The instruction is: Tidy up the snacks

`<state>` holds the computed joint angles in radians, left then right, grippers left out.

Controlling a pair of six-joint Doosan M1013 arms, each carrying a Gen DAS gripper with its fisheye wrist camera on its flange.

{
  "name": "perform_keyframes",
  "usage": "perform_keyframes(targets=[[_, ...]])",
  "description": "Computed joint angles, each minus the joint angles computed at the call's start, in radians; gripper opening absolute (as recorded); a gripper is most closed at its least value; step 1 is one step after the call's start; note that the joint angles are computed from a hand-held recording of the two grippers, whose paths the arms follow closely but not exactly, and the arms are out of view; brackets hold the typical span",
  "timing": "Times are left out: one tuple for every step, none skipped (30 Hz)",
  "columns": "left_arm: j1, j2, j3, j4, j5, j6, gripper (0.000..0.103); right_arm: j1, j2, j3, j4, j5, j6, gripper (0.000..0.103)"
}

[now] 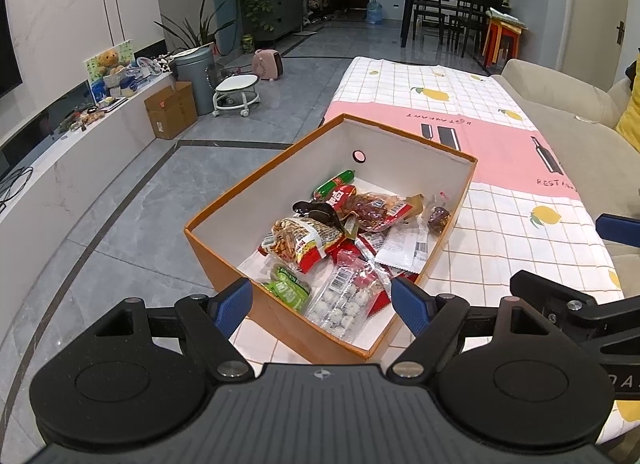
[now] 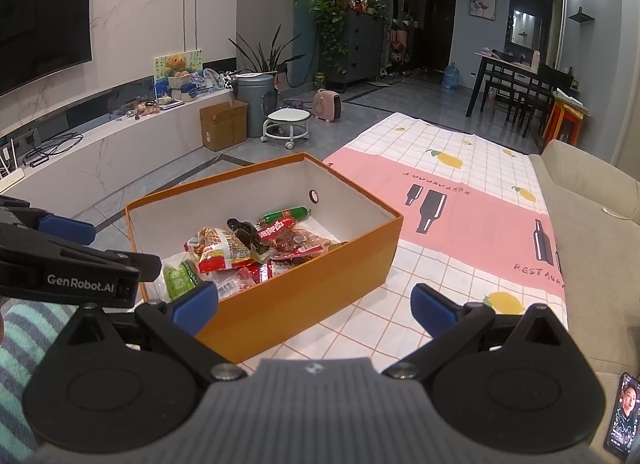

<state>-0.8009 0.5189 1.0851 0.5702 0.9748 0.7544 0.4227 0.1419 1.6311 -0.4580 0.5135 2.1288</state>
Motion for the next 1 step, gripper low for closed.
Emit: perform_keyframes(targets=[[0.0,0.0,-0.001,-0.003,-0.001,0.002,0.092,0.0,0.0,0.0,0.0,0.0,0.0,0.099]])
